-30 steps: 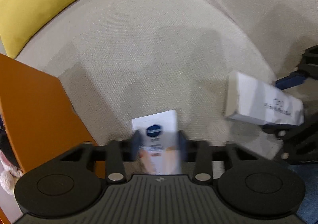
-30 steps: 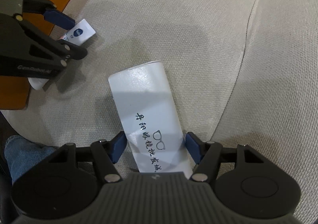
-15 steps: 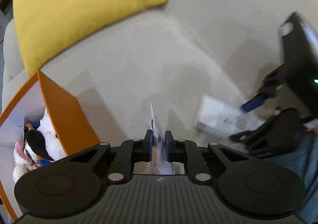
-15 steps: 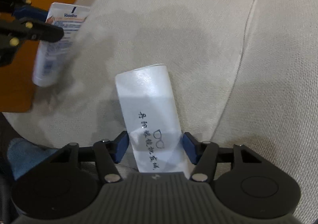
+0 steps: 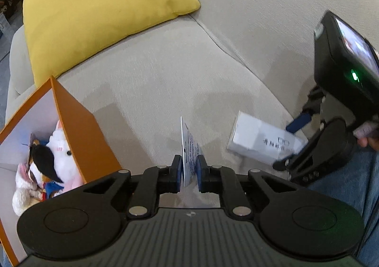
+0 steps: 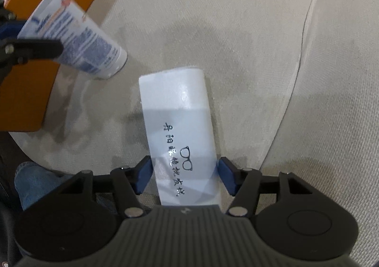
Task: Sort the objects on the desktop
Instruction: 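Lift the Vaseline tube and glasses box and carry them toward the orange box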
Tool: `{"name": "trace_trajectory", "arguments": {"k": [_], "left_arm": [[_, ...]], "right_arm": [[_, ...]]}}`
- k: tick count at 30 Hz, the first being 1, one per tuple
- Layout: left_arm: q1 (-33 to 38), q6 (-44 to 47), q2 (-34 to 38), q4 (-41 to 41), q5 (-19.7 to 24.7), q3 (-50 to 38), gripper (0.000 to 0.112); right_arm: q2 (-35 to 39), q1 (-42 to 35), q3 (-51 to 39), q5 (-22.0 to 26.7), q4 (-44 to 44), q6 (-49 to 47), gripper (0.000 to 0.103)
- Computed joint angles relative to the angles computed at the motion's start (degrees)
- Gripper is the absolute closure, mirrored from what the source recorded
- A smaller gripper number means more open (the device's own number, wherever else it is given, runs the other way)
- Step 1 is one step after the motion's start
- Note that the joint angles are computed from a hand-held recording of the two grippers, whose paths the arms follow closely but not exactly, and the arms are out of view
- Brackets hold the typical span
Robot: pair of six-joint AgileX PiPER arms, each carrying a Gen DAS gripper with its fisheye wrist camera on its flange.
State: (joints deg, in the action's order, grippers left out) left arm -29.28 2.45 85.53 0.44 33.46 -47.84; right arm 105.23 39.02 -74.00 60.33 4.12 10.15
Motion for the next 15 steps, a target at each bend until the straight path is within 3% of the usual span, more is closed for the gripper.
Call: {"name": "trace_trajectory", "arguments": {"k": [8, 11, 14, 15], "left_arm": [[0.98, -0.46, 0.13, -0.55, -0.09, -1.34, 0.1], [1.74, 0.85, -4.95, -1.43, 0.4, 0.73, 0.1], [4.33, 5.36, -12.15, -4.96, 3.36, 2.25, 0.1], [5.55, 7.0, -14.95, -6.09, 4.66, 2.68, 0.1]], "right_arm": [[-1.49, -0.9, 0.85, -1.62, -0.92, 0.84, 0.041], [-3.43, 0.29, 1.9, -3.44, -4.18, 2.57, 0.042], [-5.49, 1.44, 2.79, -4.7, -6.44, 3.21, 0.042], [-7.56, 2.08, 5.4, -7.1, -8.29, 2.63, 0.042]]}}
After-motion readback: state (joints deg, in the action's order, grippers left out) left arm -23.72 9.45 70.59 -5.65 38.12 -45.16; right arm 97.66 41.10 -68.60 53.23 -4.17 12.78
